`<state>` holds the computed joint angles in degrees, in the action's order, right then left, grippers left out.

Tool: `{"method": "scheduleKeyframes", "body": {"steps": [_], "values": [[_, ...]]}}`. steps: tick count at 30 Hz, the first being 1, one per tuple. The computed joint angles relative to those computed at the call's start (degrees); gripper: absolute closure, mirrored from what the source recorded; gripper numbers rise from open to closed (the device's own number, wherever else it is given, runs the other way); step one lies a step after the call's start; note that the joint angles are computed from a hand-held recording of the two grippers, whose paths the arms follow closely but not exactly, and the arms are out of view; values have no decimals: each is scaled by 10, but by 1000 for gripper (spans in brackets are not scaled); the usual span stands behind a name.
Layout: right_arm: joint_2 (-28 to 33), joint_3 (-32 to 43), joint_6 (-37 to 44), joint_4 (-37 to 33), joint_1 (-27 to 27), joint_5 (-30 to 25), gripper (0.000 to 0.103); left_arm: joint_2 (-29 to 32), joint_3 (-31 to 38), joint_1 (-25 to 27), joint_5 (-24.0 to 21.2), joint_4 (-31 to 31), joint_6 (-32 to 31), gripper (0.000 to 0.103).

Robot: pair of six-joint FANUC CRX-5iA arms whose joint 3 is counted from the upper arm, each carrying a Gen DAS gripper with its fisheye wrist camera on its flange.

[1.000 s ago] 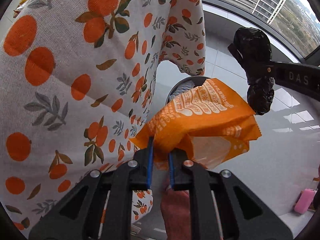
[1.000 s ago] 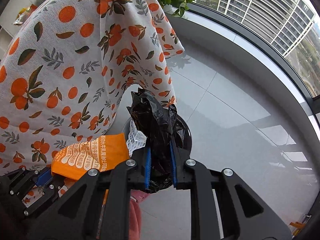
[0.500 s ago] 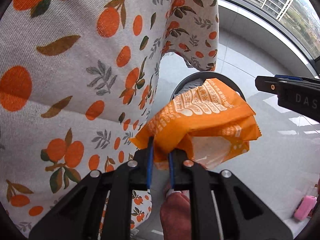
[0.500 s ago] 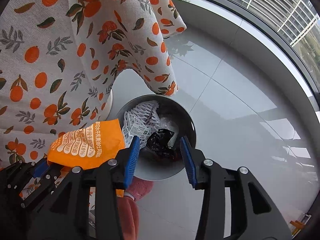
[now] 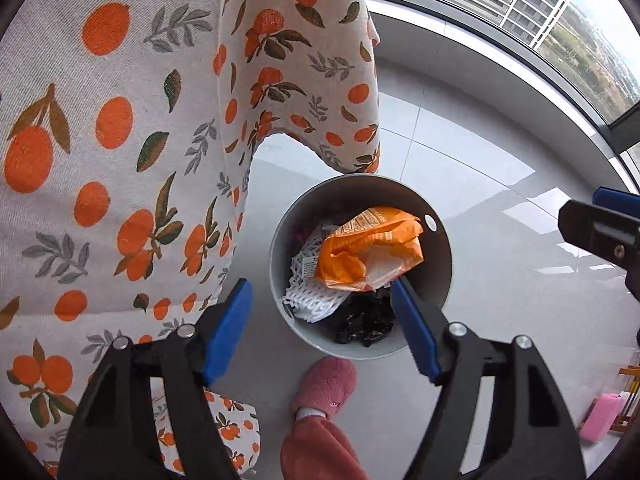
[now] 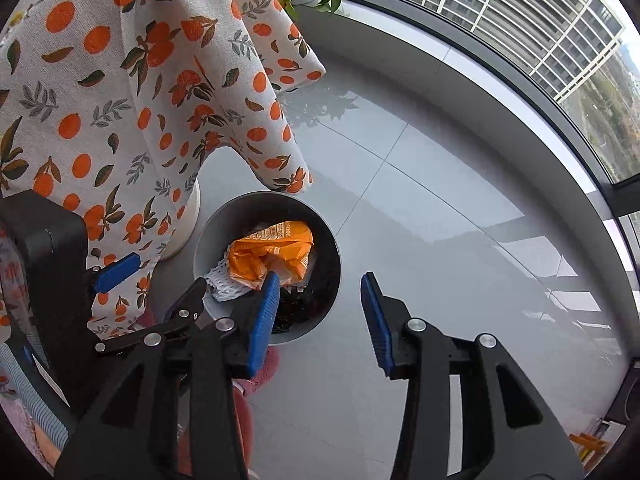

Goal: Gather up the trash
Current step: 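Open the right tool over the bin while the left tool releases the orange bag, then move both open tools back toward the yellow wrapper on the table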

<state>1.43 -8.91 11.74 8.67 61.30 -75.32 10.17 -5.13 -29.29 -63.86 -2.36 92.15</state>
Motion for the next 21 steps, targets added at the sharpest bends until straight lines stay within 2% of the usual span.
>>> {"method": "scheduleKeyframes", "body": {"steps": [6, 12, 16, 21], "values": [[0, 32, -9, 15, 8, -31, 62, -31, 11, 21, -44, 26, -50, 31], [15, 132, -11, 60, 18, -111, 62, -104, 42, 109, -121, 154, -195, 31], [59, 245, 24, 95, 16, -178, 62, -122, 107, 167, -177, 204, -245, 31], [167, 438, 115, 126, 2, -223, 62, -108, 206, 242, -208, 194, -256, 30]]}}
